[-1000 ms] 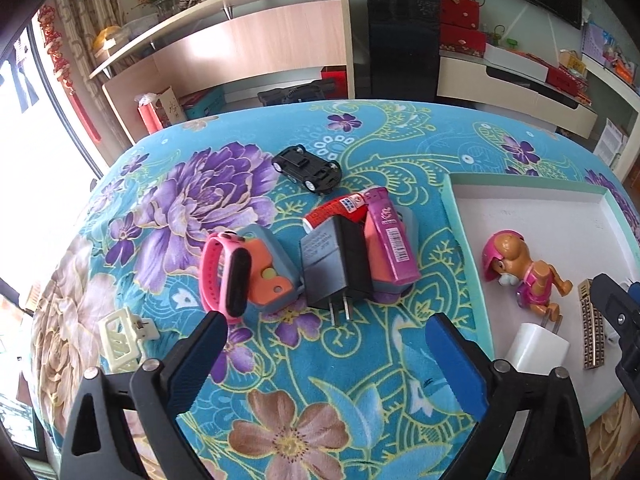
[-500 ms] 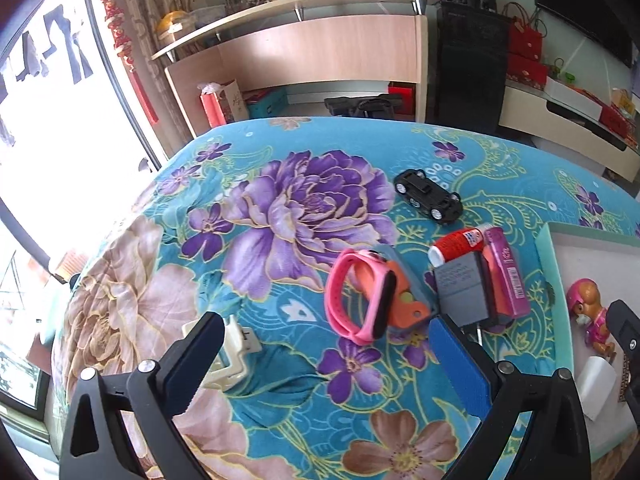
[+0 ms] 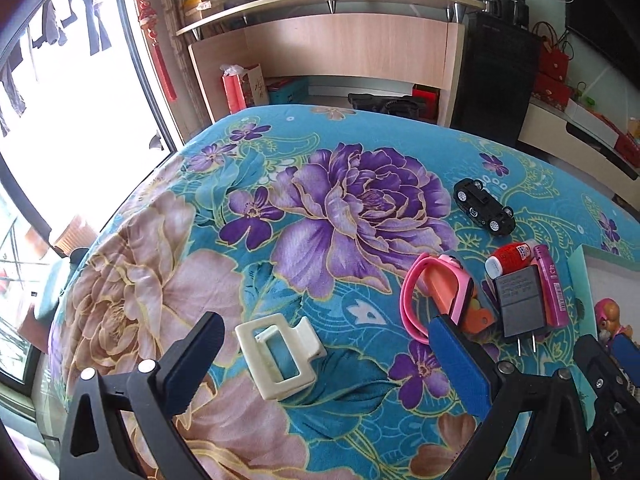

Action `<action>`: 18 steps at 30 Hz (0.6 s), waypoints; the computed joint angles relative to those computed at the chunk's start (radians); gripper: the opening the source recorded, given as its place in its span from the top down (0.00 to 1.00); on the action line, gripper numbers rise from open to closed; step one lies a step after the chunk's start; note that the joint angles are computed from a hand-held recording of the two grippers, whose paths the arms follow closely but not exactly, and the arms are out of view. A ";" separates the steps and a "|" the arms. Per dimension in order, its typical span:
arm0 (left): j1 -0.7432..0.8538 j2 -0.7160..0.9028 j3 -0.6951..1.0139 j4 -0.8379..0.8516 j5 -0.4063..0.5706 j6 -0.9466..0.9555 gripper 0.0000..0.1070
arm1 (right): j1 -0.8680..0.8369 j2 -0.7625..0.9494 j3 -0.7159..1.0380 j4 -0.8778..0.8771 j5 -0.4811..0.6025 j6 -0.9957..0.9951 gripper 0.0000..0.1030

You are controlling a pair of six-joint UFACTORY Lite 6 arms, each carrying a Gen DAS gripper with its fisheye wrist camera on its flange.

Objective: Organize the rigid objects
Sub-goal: 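Move both open tools back toward the remaining items on the bed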

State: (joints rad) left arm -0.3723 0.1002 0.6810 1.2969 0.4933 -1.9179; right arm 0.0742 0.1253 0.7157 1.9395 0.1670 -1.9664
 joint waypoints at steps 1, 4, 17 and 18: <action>0.006 0.004 -0.002 0.009 -0.015 -0.003 0.04 | 0.005 0.010 0.003 -0.001 -0.001 0.001 0.38; 0.027 0.046 0.006 0.081 -0.065 -0.054 0.04 | 0.017 0.031 0.012 -0.017 -0.009 0.016 0.38; 0.154 0.120 0.028 0.672 -0.268 -0.543 0.04 | 0.054 0.097 0.117 -0.629 -0.020 0.610 0.38; 0.161 0.122 0.029 0.731 -0.275 -0.596 0.04 | 0.059 0.102 0.131 -0.669 -0.024 0.647 0.38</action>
State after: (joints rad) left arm -0.2111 0.2221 0.7101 2.0277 0.2185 -2.5139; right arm 0.1331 0.2270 0.8471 1.2707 0.1434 -1.3190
